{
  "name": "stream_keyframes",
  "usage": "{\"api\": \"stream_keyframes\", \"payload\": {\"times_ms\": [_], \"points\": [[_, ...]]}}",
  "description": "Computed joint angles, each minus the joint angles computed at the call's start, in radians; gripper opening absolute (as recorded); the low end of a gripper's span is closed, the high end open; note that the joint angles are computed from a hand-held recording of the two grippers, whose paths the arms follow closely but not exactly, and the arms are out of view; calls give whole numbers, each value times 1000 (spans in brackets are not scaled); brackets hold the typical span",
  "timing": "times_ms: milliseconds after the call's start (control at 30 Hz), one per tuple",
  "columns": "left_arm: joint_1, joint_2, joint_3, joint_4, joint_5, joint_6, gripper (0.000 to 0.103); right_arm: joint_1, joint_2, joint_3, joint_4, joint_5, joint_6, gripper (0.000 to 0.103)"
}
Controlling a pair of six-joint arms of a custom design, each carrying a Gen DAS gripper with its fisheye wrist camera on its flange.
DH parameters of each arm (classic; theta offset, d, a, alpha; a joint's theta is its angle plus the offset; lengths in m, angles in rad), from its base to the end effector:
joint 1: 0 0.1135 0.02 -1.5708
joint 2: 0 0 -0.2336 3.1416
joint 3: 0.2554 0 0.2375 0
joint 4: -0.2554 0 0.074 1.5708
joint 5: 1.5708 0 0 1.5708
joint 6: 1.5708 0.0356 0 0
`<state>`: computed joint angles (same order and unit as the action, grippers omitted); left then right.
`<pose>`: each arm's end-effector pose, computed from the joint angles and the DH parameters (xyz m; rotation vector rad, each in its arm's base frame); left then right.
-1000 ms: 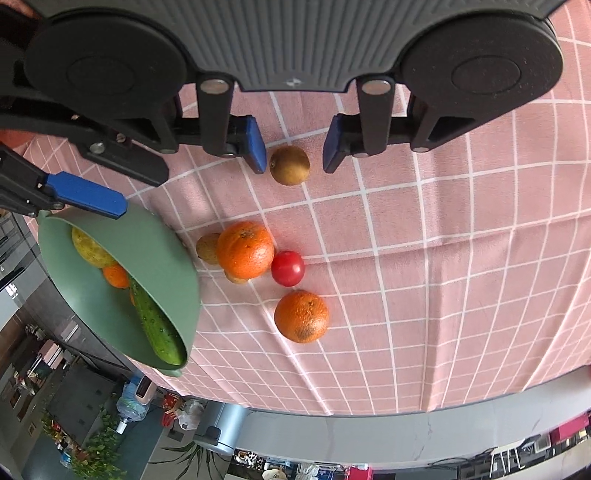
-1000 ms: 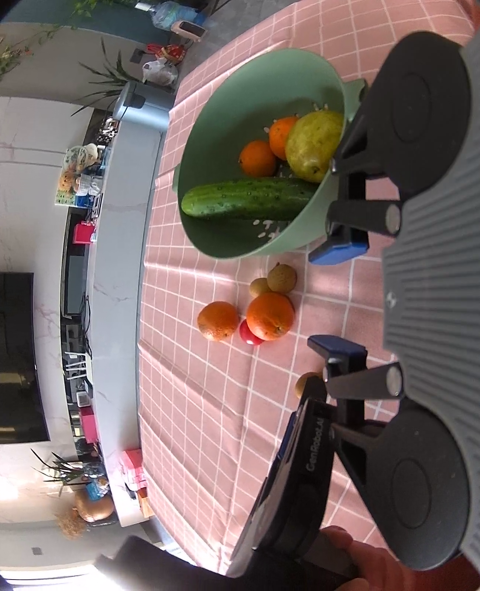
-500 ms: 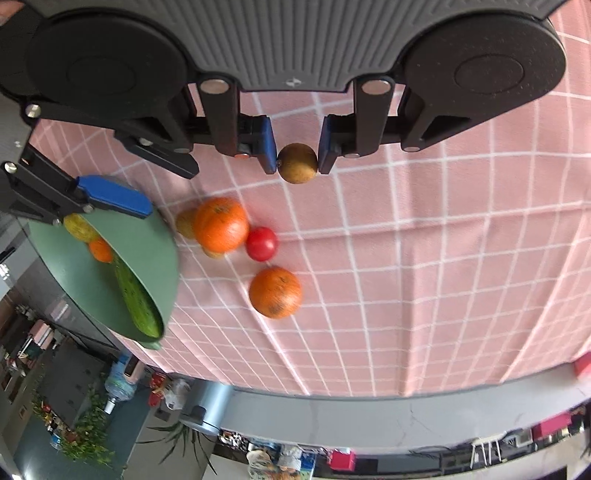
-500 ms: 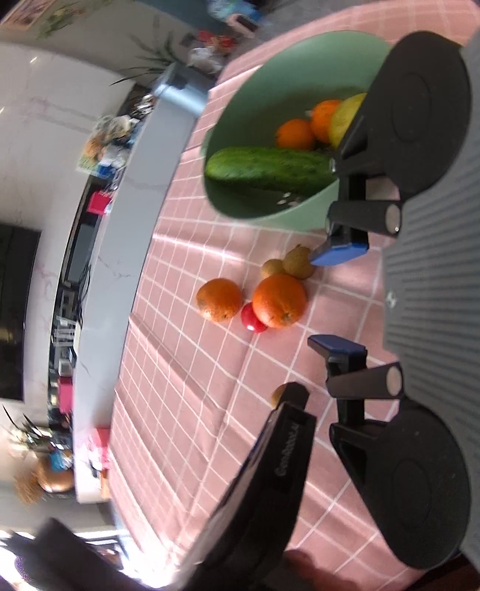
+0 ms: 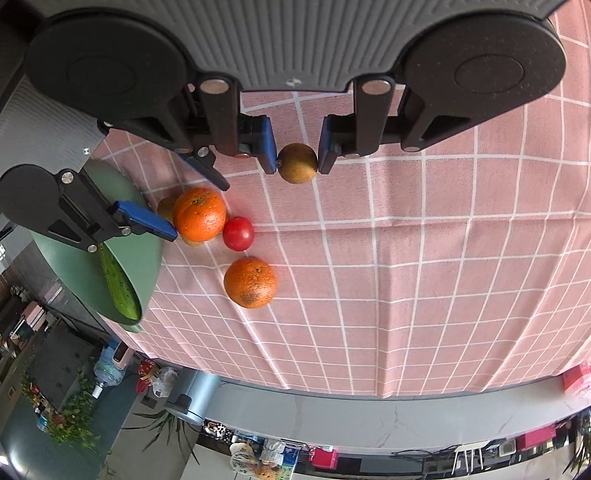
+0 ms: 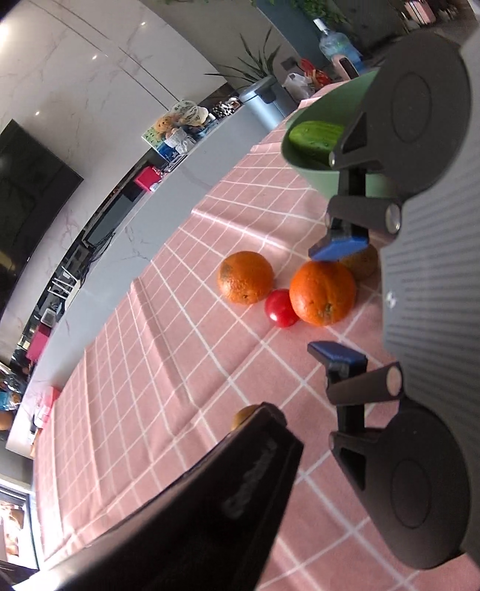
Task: Organize fruits
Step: 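Carry the kiwi and the orange toward the colander with both tools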
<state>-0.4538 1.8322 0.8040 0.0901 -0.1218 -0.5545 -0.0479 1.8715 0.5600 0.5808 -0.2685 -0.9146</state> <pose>0.2851 -0.1342 0.0852 -0.1769 2.5126 -0.2638 0.2869 -0.0043 0.0576 -1.0791 2.0057 -0.1978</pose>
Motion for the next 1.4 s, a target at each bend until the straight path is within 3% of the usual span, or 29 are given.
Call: {"api": "stream_keyframes", "payload": {"times_ms": [133, 233, 467, 967, 1200, 1400], "points": [[3, 1, -2, 0, 4, -1, 26, 6, 35, 20, 17, 20, 0, 46], [0, -4, -7, -3, -1, -1, 26, 7, 43, 17, 35, 22, -8, 39], [-23, -37, -19, -22, -29, -12, 26, -11, -13, 20, -42, -14, -9, 38], [-108, -134, 22, -105, -84, -34, 26, -245, -385, 43, -547, -294, -73, 38], [-164, -109, 128, -144, -92, -18, 26, -369, -399, 165, -765, -369, -136, 38], [-203, -32, 275, -195, -88, 15, 26, -448, -354, 260, -841, -382, -181, 38]]}}
